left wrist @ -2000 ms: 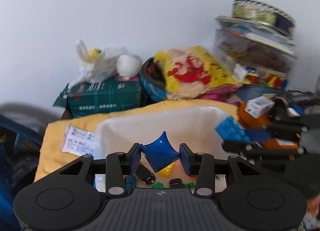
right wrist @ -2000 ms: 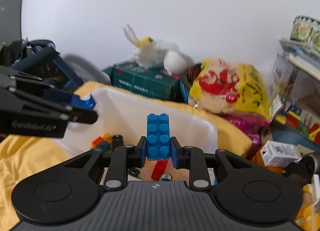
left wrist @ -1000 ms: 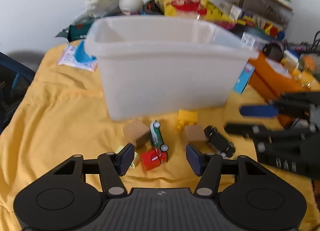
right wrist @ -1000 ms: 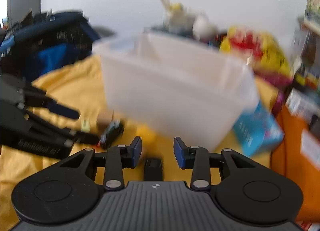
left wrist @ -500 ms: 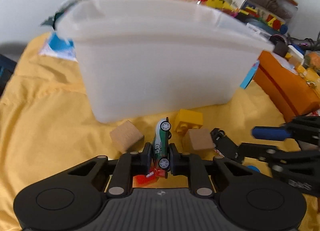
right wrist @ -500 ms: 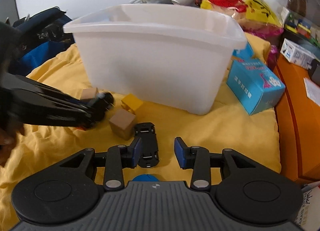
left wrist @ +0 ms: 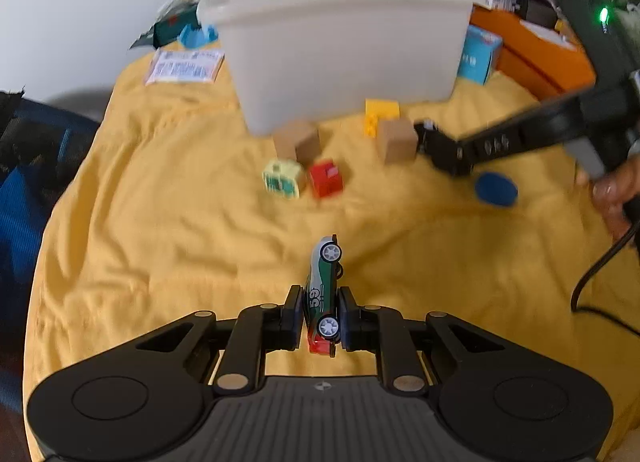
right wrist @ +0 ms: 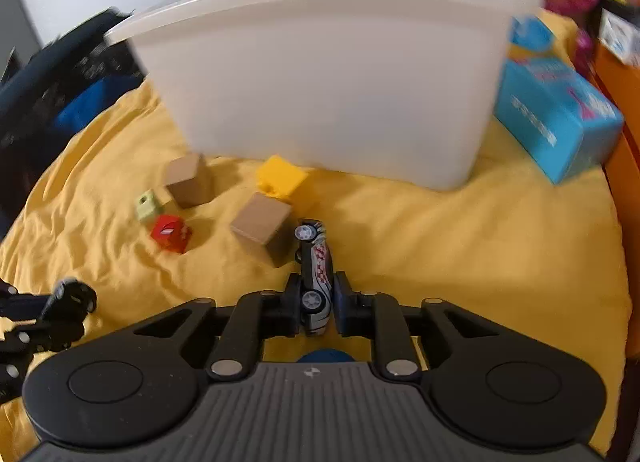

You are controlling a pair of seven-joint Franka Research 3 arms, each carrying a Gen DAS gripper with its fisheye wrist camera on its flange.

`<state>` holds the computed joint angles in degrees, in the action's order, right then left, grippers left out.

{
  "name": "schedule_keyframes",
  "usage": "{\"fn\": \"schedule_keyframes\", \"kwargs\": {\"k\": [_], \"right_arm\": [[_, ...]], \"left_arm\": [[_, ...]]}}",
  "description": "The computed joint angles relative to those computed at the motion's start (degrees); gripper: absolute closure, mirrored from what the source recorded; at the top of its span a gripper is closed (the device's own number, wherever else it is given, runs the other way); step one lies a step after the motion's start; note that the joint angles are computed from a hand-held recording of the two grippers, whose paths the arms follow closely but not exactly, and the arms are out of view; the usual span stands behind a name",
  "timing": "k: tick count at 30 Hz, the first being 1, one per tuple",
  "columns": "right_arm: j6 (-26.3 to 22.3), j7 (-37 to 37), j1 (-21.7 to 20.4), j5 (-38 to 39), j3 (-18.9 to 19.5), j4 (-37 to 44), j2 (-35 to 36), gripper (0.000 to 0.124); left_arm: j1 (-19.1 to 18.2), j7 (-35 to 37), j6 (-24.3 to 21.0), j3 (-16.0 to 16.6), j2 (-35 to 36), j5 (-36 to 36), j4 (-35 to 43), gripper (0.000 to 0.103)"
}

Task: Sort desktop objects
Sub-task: 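Grasp a red-and-green car with the left gripper while the right gripper grasps a white-red car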

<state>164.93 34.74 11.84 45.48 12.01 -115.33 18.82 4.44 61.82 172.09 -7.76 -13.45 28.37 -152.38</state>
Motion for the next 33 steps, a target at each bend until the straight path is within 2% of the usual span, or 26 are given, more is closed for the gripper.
{"fn": "schedule_keyframes", "kwargs": {"k": [3, 4, 6, 9, 10, 12, 15, 17, 18, 21, 23, 26, 29, 31, 33], "right_arm": [[5.0, -9.3, -1.7, 5.0, 3.3, -4.6, -4.0, 0.106], [4.8, -14.0, -2.6, 7.8, 4.5, -6.3, -6.1, 0.106], [2.5, -19.5, -2.8, 10.7, 4.2, -9.4, -9.8, 0.106], [1.1, -18.1, -0.4, 6.1, 1.3, -14.3, -13.6, 0.106], [2.4, -17.4, 0.7, 3.8, 0.4, -16.3, -14.5, 0.106], [6.2, -15.2, 3.2, -0.6, -1.2, -19.0, -14.9, 0.106], [10.2, -14.3, 5.5, -4.0, -2.5, -22.0, -15.4, 0.105], [12.7, -17.6, 6.3, -2.4, -2.0, -23.6, -15.9, 0.105], [13.6, -20.3, 6.5, 0.1, -1.4, -24.0, -16.1, 0.099], [11.9, -27.3, 7.4, 7.6, -1.2, -24.5, -17.8, 0.092], [10.0, -27.5, 8.6, 8.3, -2.4, -25.0, -19.1, 0.092], [6.9, -26.1, 9.7, 10.2, -4.3, -25.1, -20.8, 0.092], [4.6, -24.9, 10.2, 14.3, -5.8, -23.5, -20.6, 0.081], [3.9, -19.3, 9.8, 12.0, -6.1, -22.3, -19.1, 0.082], [1.4, -15.0, 8.9, 10.8, -6.4, -20.9, -17.8, 0.082]], "left_arm": [[3.9, -5.7, -2.1, -4.5, -1.2, 7.2, -0.4, 0.083], [4.4, -7.2, -2.5, -5.3, -1.4, 9.4, -0.6, 0.083], [2.7, -7.2, -3.3, -4.7, -1.3, 10.0, -0.6, 0.082], [1.0, -6.9, -3.8, -4.6, -1.3, 11.4, -0.7, 0.074], [1.1, -7.4, -4.3, -5.2, -1.5, 13.0, -0.7, 0.068], [0.3, -7.4, -3.2, -5.3, -2.5, 14.9, -1.7, 0.064], [-4.0, -2.6, 0.0, -1.4, -4.0, 9.8, -4.1, 0.057], [-6.2, 0.1, 1.2, 0.4, -4.6, 5.4, -5.3, 0.054], [-7.6, 1.6, 2.0, 1.9, -4.9, 2.6, -6.0, 0.054], [-14.0, 6.8, 4.6, 8.7, -6.2, -6.8, -8.2, 0.054], [-15.3, 7.9, 5.9, 10.4, -6.8, -10.3, -9.0, 0.054], [-12.5, 8.2, 6.5, 7.5, -6.6, -11.7, -9.1, 0.054], [-11.2, 9.2, 6.4, 6.1, -5.5, -12.8, -8.7, 0.054], [-10.1, 9.3, 6.3, 4.8, -4.5, -13.1, -8.2, 0.054], [-6.2, 7.7, 6.3, 1.1, -3.6, -11.3, -7.6, 0.054]]}}
